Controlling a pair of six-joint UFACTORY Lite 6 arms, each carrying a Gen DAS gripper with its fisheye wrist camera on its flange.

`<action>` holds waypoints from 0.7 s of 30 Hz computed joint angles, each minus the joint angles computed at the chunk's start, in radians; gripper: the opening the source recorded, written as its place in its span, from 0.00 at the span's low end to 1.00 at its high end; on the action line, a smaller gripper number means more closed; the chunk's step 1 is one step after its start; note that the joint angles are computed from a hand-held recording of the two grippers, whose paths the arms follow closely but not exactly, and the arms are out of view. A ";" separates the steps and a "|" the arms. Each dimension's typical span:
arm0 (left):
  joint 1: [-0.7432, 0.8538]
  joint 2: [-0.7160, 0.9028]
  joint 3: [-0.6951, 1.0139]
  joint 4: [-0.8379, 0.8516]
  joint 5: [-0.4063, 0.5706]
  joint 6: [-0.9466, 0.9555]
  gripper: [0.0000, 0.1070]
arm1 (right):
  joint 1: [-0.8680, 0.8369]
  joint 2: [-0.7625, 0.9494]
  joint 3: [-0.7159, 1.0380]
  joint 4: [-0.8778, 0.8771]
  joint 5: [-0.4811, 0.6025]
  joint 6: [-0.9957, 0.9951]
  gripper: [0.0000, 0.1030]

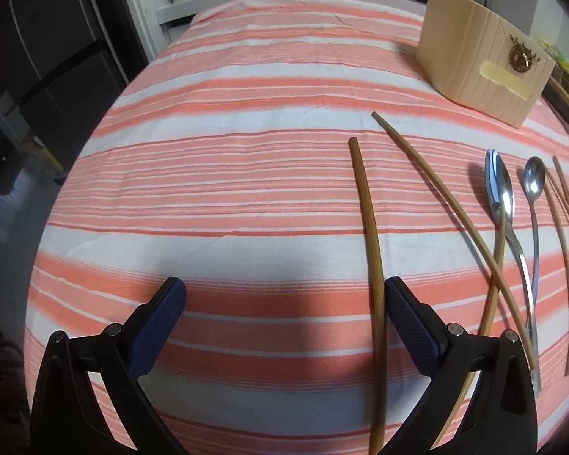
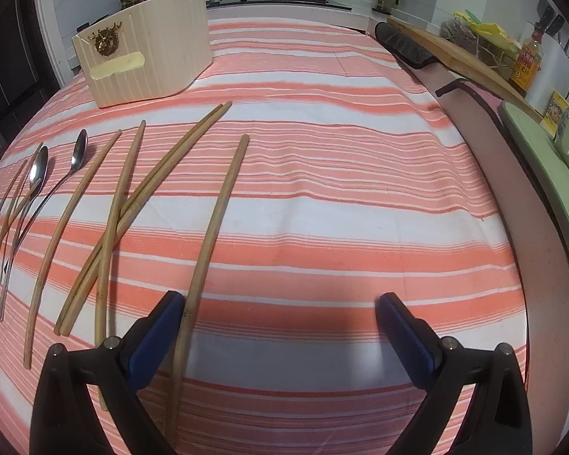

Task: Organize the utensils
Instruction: 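Lower the left tool toward one chopstick while the right tool approaches another, then close the left tool on a chopstick while the right tool closes on another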

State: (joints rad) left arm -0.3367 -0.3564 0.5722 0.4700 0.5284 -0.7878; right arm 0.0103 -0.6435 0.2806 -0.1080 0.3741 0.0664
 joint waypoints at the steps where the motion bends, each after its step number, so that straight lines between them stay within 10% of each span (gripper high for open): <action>1: 0.032 -0.006 -0.005 -0.066 -0.018 0.076 0.96 | -0.024 0.003 0.006 0.052 0.008 -0.076 1.00; 12: 0.154 0.203 0.225 -0.379 0.112 0.587 0.92 | -0.036 0.251 0.240 0.142 0.184 -0.236 0.97; 21: 0.120 0.460 0.517 -0.422 0.169 0.659 0.63 | 0.053 0.601 0.570 0.172 0.194 -0.187 0.57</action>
State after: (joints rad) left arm -0.2169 0.1036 1.0894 0.0479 0.6976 -0.1286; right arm 0.0634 -0.0421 0.8502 0.0637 0.5683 -0.1209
